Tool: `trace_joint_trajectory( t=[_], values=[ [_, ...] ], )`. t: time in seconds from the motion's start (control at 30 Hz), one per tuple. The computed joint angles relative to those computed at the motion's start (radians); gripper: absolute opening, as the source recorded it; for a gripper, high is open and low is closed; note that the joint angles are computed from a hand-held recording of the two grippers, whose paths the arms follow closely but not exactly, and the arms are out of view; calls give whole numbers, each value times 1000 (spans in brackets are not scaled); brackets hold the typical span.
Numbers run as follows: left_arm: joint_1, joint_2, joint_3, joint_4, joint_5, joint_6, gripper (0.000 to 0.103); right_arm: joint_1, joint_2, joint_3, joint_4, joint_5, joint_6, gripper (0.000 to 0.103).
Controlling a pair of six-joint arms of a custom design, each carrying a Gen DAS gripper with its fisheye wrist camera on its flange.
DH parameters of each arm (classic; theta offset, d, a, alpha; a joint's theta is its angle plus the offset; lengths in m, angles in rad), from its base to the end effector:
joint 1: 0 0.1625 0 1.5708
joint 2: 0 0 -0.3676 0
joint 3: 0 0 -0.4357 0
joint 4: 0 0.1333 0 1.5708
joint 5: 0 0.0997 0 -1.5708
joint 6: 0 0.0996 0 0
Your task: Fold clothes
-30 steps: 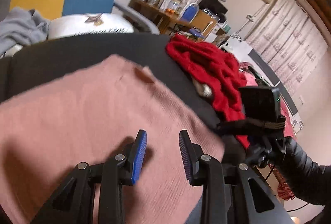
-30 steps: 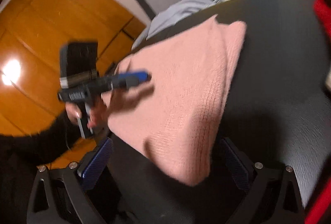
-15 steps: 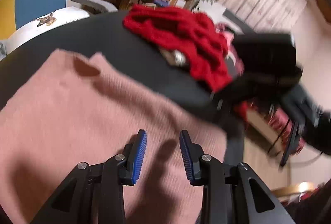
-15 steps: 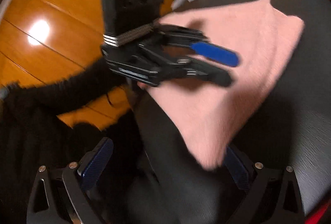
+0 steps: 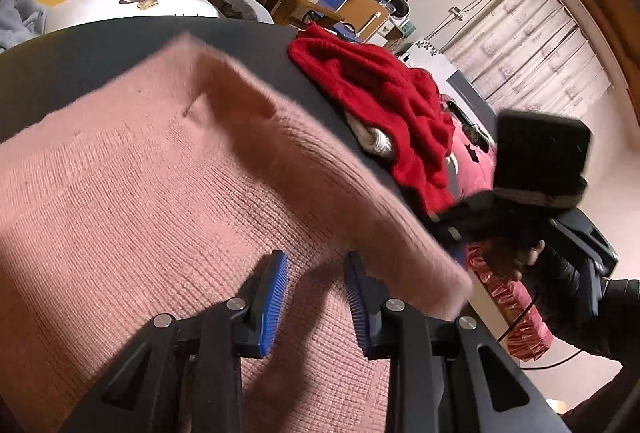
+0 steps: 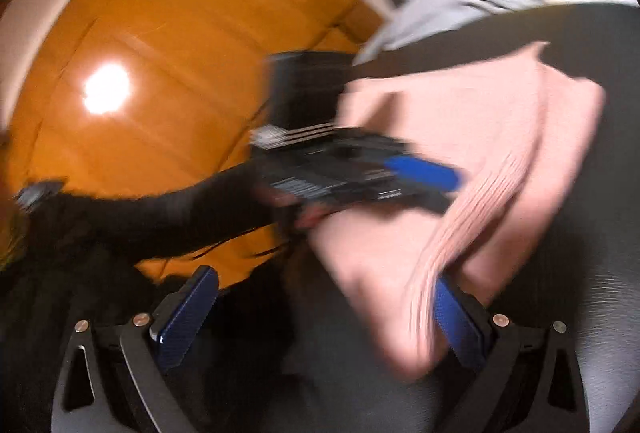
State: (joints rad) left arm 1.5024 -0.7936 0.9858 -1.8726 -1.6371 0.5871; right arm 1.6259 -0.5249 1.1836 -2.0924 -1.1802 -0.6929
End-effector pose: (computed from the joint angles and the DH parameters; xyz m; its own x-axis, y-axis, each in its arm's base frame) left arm 0.0720 -0.8022 0.2534 -0.7907 0.6121 -0.0058 0.6077 0.7838 -0.1275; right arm 0.2122 -0.7383 -0.0248 -0.6777 -0.6310 -0.3775 -0.6336 0.7617 -0.1358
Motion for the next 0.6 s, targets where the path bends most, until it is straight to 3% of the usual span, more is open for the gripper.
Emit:
trace_joint_trajectory(
  t=[0.1, 0.2, 0.4, 0.53, 0.6],
  values=[
    [-13, -10, 13, 0, 34, 19, 30, 28, 14, -45, 164, -56, -54, 103],
    [-29, -21, 22, 6, 51, 46, 32, 57, 53, -91, 186, -223, -3, 103],
    [-51, 30, -26, -11, 80, 37, 32, 42, 109, -176, 191, -209, 38, 103],
    [-46, 114, -129, 12, 50, -24, 32, 48, 164, -274, 435, -211, 7, 103],
    [-45, 143, -148, 18, 59, -30, 27, 57, 161, -265, 496, -233, 14, 103]
  ],
)
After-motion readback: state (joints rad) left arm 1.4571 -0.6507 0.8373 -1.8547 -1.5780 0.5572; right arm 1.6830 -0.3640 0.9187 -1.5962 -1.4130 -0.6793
